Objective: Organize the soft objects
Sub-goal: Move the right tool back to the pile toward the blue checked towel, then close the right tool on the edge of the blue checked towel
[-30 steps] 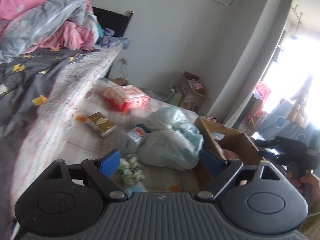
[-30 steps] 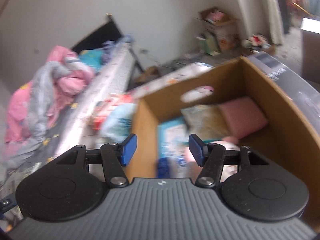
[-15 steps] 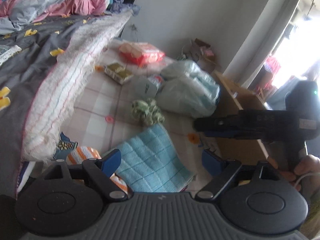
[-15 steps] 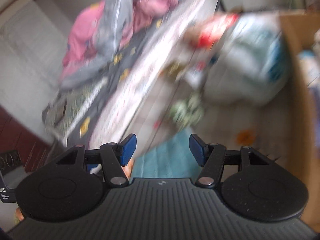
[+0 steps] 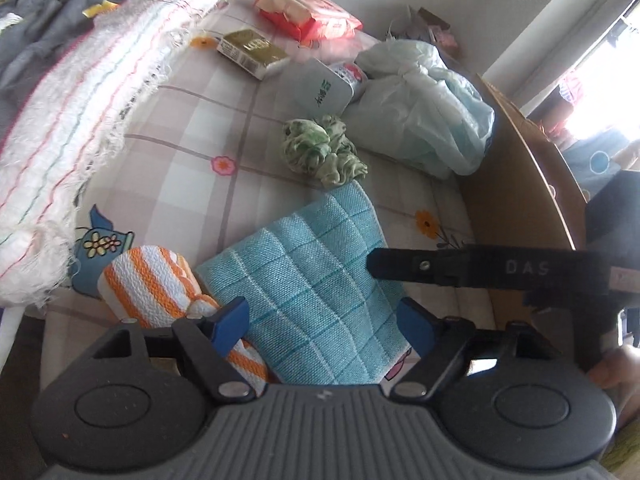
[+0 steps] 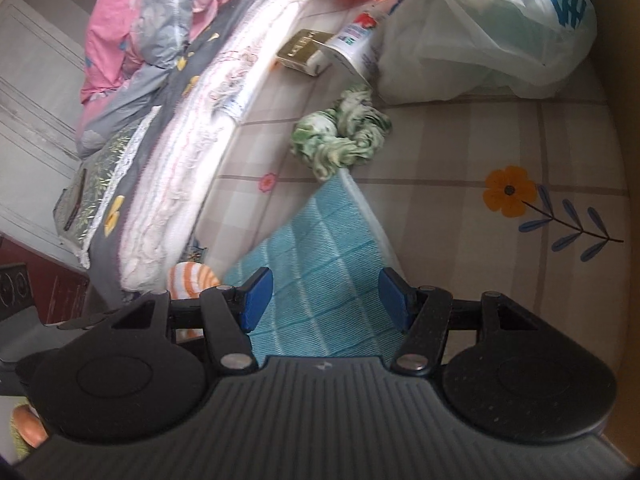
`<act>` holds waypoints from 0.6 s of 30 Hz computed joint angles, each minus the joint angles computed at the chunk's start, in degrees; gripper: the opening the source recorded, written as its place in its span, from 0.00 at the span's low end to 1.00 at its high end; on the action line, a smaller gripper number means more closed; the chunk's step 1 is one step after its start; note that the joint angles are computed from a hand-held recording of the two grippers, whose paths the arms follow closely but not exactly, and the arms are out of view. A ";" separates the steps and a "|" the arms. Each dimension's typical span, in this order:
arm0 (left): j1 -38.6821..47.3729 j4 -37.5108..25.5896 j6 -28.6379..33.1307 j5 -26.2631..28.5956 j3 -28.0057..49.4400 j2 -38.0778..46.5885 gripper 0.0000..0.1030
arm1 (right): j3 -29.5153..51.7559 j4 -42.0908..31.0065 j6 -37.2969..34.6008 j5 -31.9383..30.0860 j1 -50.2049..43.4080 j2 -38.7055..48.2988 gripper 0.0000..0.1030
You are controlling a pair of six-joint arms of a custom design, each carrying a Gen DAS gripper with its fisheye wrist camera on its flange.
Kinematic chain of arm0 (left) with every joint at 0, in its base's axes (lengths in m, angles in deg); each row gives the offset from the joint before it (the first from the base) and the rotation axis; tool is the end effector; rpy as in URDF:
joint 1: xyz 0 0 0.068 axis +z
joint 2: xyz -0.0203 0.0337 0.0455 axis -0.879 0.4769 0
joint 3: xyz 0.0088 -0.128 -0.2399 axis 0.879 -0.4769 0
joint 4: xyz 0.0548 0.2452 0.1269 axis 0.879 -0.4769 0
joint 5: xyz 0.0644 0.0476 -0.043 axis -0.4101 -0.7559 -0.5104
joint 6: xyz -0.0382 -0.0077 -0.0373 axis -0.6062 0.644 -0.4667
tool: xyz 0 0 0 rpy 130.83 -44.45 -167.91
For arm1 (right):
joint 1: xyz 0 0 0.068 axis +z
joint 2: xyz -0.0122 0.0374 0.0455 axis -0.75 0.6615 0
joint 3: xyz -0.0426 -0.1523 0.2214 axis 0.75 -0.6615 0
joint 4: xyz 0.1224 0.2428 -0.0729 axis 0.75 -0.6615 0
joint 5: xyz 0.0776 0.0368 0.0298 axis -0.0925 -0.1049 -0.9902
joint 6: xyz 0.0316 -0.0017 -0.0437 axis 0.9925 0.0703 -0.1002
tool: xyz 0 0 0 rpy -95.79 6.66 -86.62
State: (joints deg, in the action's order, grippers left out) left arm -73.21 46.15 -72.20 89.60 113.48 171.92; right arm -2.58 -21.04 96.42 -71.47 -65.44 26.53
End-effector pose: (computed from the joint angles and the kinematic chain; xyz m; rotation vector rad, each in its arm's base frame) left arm 0.3495 -0.0918 0.1280 0.7574 2.5992 -0.7729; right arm 0.2359 -0.0543 0.0938 0.6068 2.4608 0.6239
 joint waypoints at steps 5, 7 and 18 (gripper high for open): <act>-0.86 -2.79 0.52 0.80 3.37 2.95 0.80 | 1.36 3.86 1.56 -2.41 -0.27 6.04 0.57; -1.15 -3.98 0.52 1.78 4.74 4.36 0.80 | 2.01 5.24 2.72 -4.33 -0.77 7.98 0.57; -2.36 0.55 1.77 7.46 3.13 5.49 0.85 | 6.84 8.93 8.86 -19.13 -3.97 19.01 0.57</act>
